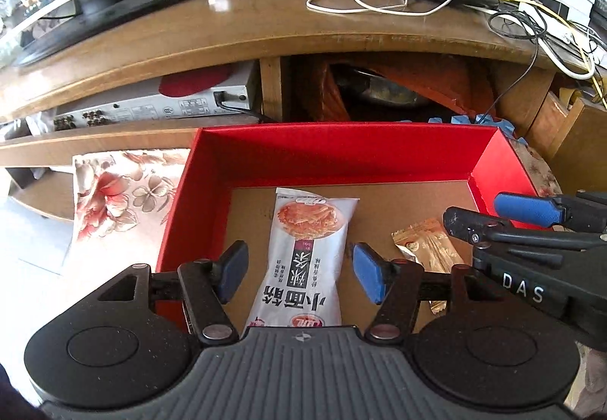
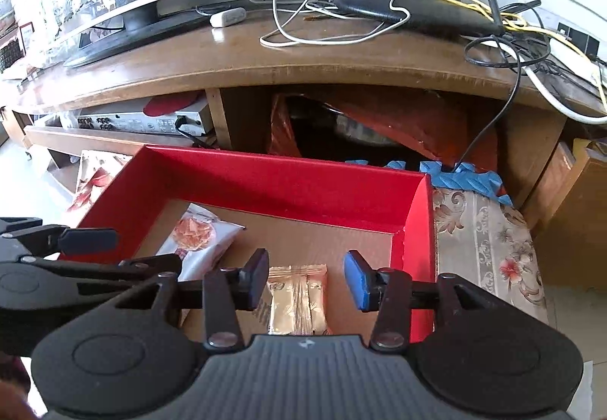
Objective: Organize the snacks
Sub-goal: 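Withdraw both tools from the red box back toward the snack pile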
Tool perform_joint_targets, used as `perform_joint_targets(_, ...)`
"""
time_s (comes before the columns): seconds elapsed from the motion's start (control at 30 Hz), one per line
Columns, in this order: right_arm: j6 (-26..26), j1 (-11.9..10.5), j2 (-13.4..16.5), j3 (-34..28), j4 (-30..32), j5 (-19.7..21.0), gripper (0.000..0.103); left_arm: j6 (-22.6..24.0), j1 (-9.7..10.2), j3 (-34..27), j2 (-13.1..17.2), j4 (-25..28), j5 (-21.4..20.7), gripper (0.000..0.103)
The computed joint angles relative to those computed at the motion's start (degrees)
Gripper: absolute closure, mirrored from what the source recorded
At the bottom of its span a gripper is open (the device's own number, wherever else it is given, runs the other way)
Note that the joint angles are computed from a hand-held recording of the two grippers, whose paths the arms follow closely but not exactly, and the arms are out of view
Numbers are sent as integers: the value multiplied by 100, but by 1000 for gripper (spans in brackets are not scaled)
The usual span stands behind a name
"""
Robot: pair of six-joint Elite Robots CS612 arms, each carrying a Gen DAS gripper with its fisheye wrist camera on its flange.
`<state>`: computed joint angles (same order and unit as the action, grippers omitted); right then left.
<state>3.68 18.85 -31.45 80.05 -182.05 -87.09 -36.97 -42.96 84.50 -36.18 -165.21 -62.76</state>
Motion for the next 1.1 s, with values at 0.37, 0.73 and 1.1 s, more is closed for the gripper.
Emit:
perform_joint_targets(0.37,-124,43,-249,393,-277,-25,59,-35,-115,378,-224,-292,87,33)
perform_joint_targets(0.73,-189,95,-548,941,-523,53,59,-84,-283,888,-493,-542,135,33)
perform_joint_targets(1.1,-55,124,-767,1390,-638,115,59,-199,-425,1222,-647,-695,134,34)
